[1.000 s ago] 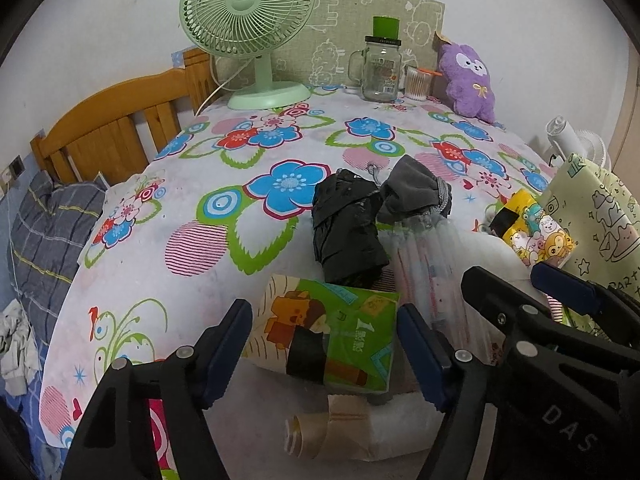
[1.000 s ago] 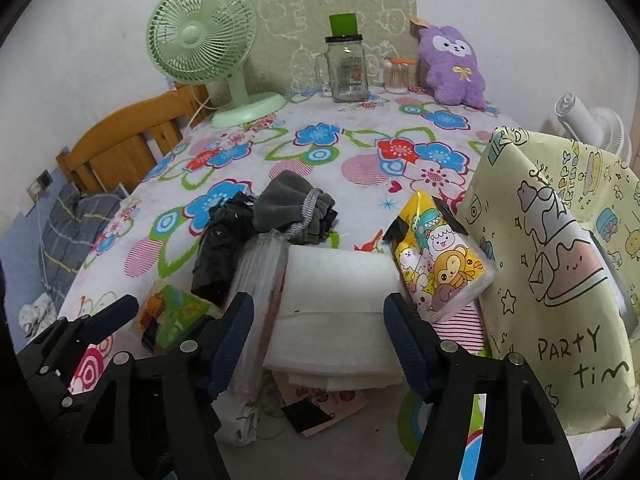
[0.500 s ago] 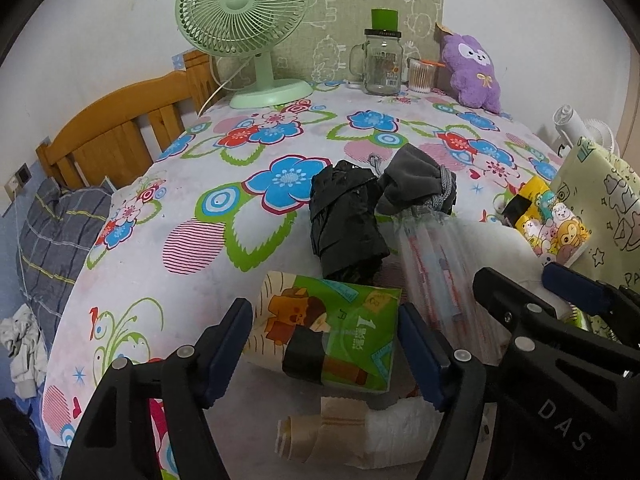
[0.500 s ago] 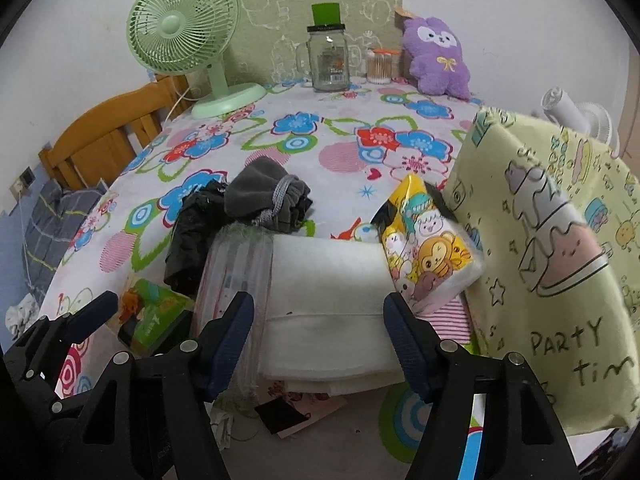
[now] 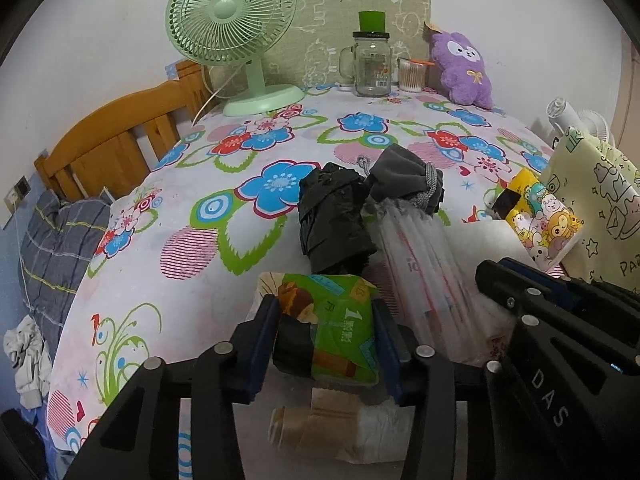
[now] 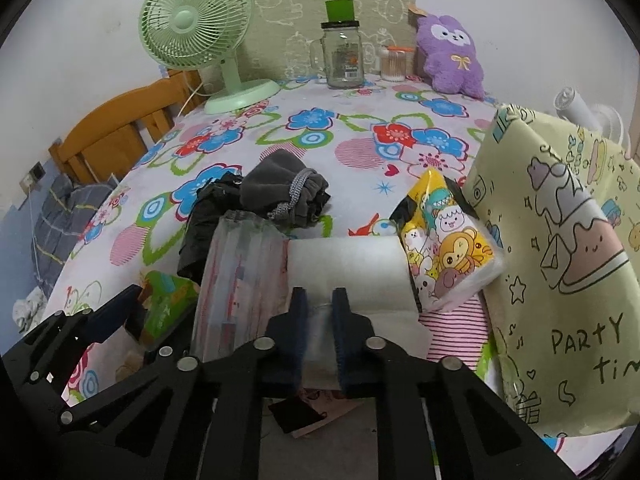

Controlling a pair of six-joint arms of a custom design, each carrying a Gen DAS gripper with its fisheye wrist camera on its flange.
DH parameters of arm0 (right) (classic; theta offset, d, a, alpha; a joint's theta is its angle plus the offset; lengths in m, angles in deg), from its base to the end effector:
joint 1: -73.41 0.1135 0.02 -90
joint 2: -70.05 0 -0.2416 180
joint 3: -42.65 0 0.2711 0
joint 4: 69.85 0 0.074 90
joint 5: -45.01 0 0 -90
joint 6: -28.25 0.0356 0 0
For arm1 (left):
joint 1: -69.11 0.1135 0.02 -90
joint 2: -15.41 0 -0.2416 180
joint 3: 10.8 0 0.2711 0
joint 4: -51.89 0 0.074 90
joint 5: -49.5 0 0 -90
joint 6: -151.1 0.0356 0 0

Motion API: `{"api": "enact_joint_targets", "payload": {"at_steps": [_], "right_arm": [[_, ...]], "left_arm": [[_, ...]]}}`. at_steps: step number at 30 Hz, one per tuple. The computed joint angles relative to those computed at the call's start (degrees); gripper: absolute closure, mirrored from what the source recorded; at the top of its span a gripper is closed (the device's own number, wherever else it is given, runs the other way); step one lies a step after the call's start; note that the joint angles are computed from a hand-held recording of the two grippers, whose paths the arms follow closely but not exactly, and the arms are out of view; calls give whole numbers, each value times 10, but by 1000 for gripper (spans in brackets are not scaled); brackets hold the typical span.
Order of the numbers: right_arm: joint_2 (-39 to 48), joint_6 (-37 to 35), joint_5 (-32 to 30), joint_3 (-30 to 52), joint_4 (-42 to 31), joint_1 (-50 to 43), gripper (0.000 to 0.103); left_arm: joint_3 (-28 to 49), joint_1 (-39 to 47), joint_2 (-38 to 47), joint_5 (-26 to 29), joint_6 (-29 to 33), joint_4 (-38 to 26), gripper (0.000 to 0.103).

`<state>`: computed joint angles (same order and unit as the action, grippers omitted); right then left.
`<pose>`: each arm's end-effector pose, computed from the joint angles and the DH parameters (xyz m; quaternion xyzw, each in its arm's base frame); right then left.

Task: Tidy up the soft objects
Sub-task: 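Close the left tool on the diaper pack while the right tool grips the white towel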

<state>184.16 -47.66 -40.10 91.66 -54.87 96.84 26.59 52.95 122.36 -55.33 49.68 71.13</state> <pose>0.2792 0.1177 0.0041 -0.0620 0.9373 0.0716 0.3355 0.2468 -0.0620 0.0071 -0.0052 0.9338 0.0377 0.3558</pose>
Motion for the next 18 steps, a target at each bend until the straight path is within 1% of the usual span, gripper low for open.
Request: {"api": "enact_joint_targets", "payload": {"at_steps": [2, 6, 18], "right_arm": [[-5, -2, -3, -3, -1, 0, 95], [-15, -1, -7, -8, -1, 0, 96], [-104, -4, -9, -49, -11, 0, 97]], "left_arm": [[0, 0, -4, 2, 0, -3, 61], [-4, 2, -23, 12, -2, -17, 64], [-31, -19, -121, -20, -12, -59, 64]]}}
